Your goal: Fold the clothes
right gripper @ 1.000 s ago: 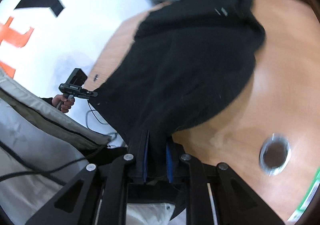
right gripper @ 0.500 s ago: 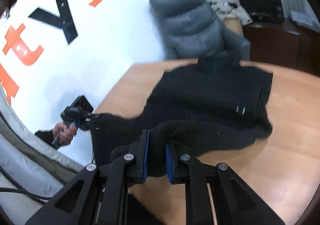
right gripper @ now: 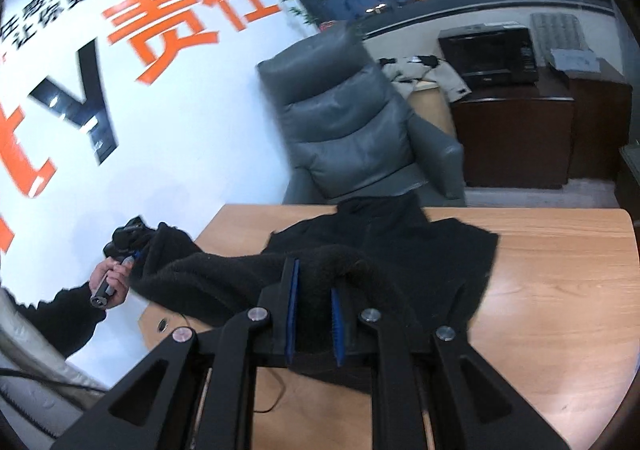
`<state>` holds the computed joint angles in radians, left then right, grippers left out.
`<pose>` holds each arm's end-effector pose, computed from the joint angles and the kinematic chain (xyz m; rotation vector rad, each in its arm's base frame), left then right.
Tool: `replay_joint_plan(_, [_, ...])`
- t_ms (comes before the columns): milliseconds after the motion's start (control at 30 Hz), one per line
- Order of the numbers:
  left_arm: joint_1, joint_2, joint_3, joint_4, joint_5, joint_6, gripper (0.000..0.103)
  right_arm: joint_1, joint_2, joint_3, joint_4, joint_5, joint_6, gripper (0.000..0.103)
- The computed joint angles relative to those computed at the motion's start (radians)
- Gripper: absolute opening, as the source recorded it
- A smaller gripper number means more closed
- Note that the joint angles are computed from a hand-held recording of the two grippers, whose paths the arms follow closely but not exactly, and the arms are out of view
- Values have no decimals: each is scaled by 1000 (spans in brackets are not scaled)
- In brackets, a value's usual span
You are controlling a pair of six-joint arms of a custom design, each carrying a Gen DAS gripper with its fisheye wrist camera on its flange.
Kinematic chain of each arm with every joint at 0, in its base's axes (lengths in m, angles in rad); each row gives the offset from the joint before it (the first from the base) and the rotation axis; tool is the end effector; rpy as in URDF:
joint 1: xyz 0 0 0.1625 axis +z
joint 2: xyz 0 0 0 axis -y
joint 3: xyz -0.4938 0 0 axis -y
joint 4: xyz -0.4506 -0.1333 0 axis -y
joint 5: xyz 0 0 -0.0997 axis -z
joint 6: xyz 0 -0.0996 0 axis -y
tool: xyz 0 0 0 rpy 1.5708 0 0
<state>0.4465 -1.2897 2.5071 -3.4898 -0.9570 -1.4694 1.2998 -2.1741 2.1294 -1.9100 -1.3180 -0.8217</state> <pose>-0.2980 -0.3540 0.2163 0.7011 -2.3666 0.9908 0.0725 -0.3300 0.5372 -0.9002 2.9098 -0.7067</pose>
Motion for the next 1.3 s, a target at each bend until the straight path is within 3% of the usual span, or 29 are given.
replay_joint_plan(67, [61, 46, -28, -43, -25, 44, 12, -9, 54, -6, -62, -11, 33, 14])
replay_joint_plan(267, [255, 172, -139, -114, -193, 218, 12, -18, 224, -21, -247, -47, 110, 14])
replay_joint_plan(400, [355, 181, -164, -105, -293, 283, 13, -7, 316, -32, -342, -59, 152, 14])
replay_joint_plan(700, [504, 245, -187, -100, -423, 321, 16, -31, 523, -83, -453, -117, 250, 14])
replay_joint_plan(867, [532, 262, -189, -64, -435, 297, 19, -38, 596, -85, -493, -232, 268, 18])
replay_joint_plan(933, [538, 262, -196, -31, -432, 286, 25, -36, 609, -79, -514, -269, 269, 21])
replay_joint_plan(967, [531, 252, -198, -4, -404, 285, 35, -34, 614, -79, -518, -282, 273, 21])
replay_joint_plan(1000, [515, 234, -201, 30, -358, 289, 56, -30, 616, -79, -521, -291, 275, 22])
replay_joint_plan(1067, [480, 197, -207, 105, -262, 302, 84, -18, 608, -78, -521, -297, 264, 25])
replay_joint_plan(1167, [417, 142, -222, 231, -122, 354, 87, 5, 574, -67, -538, -278, 208, 43])
replay_joint_plan(1233, [382, 123, -238, 282, -83, 404, 87, 12, 547, -49, -594, -254, 184, 100])
replay_joint_plan(1300, [357, 133, -267, 322, -88, 483, 90, 7, 521, -36, -655, -202, 184, 103])
